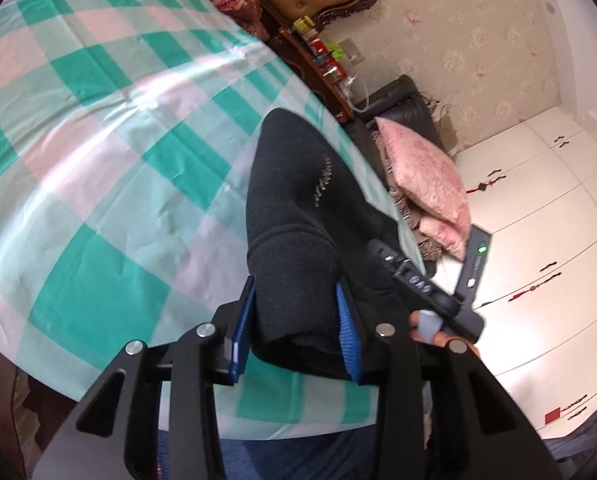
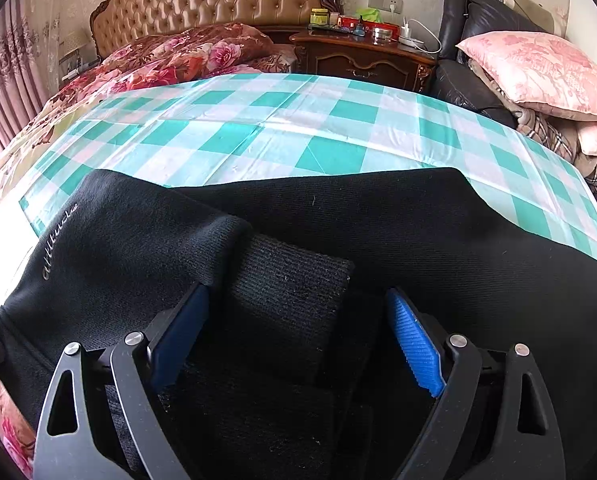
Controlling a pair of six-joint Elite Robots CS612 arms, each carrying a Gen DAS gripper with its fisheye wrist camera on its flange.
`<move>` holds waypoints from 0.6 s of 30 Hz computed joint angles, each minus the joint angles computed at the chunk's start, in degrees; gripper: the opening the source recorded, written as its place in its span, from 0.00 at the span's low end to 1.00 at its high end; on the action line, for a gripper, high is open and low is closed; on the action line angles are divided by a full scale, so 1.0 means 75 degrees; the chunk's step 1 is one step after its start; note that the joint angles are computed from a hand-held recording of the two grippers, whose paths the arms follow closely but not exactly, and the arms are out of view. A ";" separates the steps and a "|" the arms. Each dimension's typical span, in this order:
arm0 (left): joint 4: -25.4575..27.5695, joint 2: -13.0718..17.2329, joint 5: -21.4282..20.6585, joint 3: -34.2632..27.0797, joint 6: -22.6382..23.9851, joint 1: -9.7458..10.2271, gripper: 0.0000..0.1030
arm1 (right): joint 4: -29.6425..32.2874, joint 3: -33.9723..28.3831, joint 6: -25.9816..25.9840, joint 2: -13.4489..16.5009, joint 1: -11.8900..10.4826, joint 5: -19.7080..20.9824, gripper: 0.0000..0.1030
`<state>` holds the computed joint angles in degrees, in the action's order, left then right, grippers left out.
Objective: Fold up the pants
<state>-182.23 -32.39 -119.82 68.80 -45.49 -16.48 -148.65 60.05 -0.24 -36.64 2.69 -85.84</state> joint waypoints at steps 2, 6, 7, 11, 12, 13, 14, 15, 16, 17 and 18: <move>0.0337 -0.0016 0.0093 -0.0052 -0.0026 -0.0023 0.50 | 0.0005 0.0000 0.0000 0.0001 -0.0004 0.0024 0.83; 0.0761 -0.0004 0.0274 -0.0137 -0.0131 -0.0073 0.55 | 0.0016 -0.0014 0.0024 0.0010 -0.0017 0.0059 0.83; 0.0797 0.0018 0.0241 -0.0167 -0.0217 -0.0069 0.56 | 0.0027 -0.0025 0.0034 0.0015 -0.0022 0.0075 0.83; 0.1060 0.0026 0.0292 -0.0255 -0.0071 -0.0091 0.51 | 0.0028 -0.0032 0.0049 0.0017 -0.0020 0.0072 0.83; 0.1130 -0.0013 0.0395 -0.0222 0.0061 -0.0111 0.45 | 0.0031 -0.0038 0.0047 0.0020 -0.0022 0.0066 0.84; 0.1149 -0.0053 0.0473 -0.0180 0.0198 -0.0125 0.42 | 0.0027 -0.0029 0.0045 0.0016 -0.0022 0.0080 0.84; 0.1118 -0.0087 0.0526 -0.0145 0.0298 -0.0134 0.38 | 0.0032 -0.0030 0.0053 0.0016 -0.0023 0.0086 0.84; 0.1078 -0.0109 0.0546 -0.0124 0.0350 -0.0138 0.36 | 0.0041 -0.0035 0.0059 0.0017 -0.0024 0.0082 0.84; 0.1080 -0.0160 0.0639 -0.0092 0.0491 -0.0159 0.35 | 0.0037 -0.0037 0.0049 0.0016 -0.0017 0.0040 0.86; 0.1101 -0.0215 0.0763 -0.0062 0.0642 -0.0190 0.33 | 0.0052 -0.0044 0.0009 0.0011 -0.0010 0.0007 0.86; 0.1134 -0.0254 0.0869 -0.0054 0.0754 -0.0219 0.32 | 0.0195 -0.0100 -0.0110 -0.0004 -0.0010 -0.0031 0.86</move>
